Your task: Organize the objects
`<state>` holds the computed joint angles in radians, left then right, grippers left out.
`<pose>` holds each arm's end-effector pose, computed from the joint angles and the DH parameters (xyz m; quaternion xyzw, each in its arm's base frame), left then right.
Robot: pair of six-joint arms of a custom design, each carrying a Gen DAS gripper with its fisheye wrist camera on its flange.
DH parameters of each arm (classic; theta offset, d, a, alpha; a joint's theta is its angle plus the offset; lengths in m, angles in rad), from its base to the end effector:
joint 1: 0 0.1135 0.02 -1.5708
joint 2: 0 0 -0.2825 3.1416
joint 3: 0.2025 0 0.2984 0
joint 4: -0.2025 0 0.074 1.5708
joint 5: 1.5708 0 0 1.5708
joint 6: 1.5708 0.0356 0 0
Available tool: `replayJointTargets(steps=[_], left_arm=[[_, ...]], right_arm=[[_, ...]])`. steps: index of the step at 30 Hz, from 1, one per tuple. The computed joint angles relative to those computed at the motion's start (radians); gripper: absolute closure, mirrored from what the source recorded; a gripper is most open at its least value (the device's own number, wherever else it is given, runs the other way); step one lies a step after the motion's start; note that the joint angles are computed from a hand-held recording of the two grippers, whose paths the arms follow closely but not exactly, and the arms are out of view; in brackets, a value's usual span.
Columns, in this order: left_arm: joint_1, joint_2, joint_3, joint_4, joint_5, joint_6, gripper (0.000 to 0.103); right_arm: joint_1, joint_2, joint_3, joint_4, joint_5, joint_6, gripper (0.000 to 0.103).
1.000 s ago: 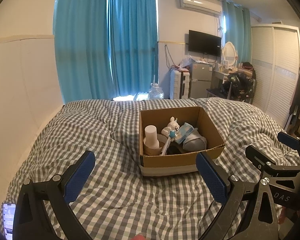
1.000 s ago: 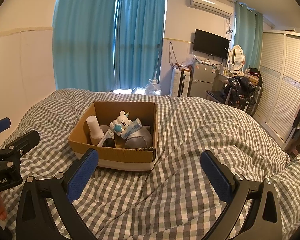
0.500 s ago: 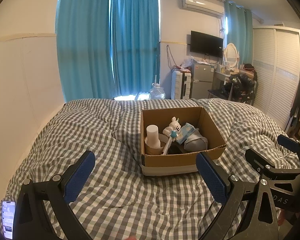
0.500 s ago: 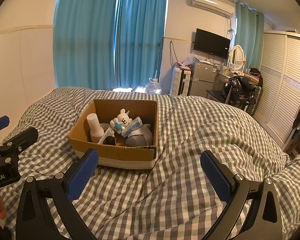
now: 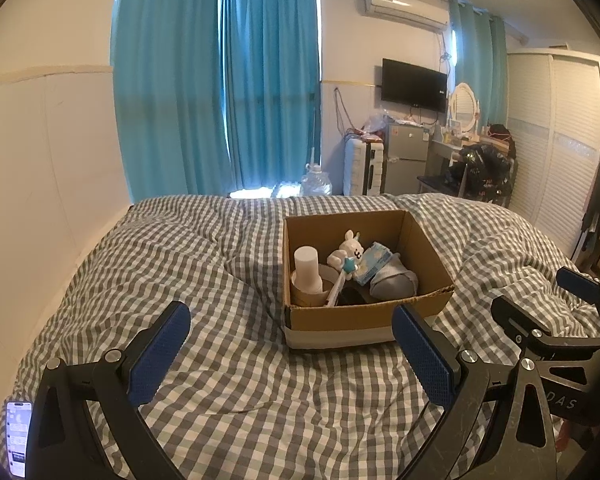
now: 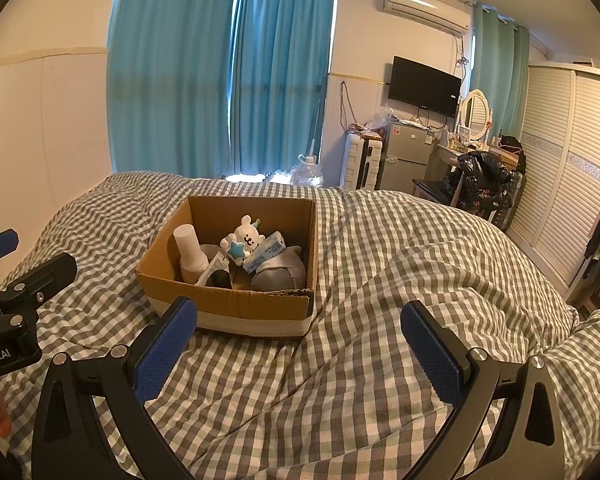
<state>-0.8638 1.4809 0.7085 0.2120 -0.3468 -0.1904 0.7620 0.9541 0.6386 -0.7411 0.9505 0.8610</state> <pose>0.2280 -0.2483 0.1767 0.2060 0.8411 -0.1093 0.4880 0.1645 0.1169 0.2279 0.1588 0.8531 -0.1406 0.4766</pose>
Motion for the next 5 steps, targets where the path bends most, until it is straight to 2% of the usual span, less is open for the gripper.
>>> replayJointTargets(steps=[5], left_arm=[[0.000, 0.006, 0.003, -0.004, 0.000, -0.001, 0.000]], right_arm=[[0.003, -0.004, -0.006, -0.001, -0.002, 0.002, 0.001]])
